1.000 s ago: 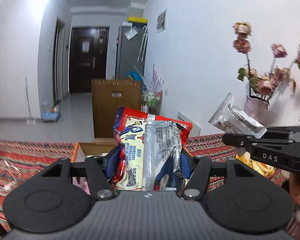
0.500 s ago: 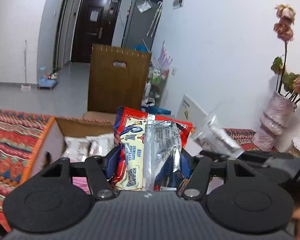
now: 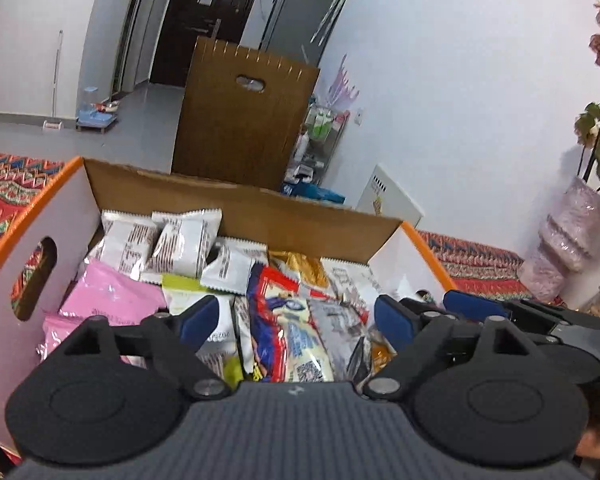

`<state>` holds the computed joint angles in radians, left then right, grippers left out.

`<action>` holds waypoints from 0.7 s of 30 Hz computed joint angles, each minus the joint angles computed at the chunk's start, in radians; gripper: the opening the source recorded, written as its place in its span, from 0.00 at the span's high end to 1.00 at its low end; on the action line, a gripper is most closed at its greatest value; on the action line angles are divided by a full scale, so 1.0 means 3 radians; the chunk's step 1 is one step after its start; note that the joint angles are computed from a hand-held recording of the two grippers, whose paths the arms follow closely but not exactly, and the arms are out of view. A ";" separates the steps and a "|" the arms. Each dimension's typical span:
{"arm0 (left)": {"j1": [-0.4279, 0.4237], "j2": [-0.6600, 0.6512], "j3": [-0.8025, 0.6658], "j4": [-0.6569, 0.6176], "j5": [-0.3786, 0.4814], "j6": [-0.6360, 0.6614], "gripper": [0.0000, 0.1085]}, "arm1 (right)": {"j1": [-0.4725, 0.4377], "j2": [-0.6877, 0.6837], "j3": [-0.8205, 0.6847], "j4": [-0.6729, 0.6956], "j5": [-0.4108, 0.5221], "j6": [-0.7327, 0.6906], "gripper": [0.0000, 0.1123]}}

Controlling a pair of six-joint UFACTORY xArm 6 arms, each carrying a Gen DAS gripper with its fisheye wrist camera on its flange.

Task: Organize snacks
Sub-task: 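Withdraw both tools from the box back toward the remaining packets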

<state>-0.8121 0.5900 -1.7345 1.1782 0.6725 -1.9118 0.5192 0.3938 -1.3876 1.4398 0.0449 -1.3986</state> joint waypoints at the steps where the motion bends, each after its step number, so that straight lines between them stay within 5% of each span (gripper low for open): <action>1: -0.0011 0.0014 -0.0030 0.0011 0.0033 0.0011 0.17 | -0.0027 -0.0006 -0.0008 -0.0026 0.0060 0.0026 0.51; 12: -0.0117 0.0002 -0.0141 -0.0020 0.0324 0.0186 0.14 | -0.0055 -0.0239 0.0165 -0.0012 0.0239 0.0035 0.49; 21: -0.0436 -0.0463 0.0167 0.0183 0.0847 0.0323 0.12 | 0.0014 -0.0845 0.0548 0.0561 0.0115 -0.0546 0.36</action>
<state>-0.9429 0.4510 -1.6843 1.2330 0.9267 -1.8149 0.5234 0.1404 -1.2232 1.6082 0.0794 -1.5623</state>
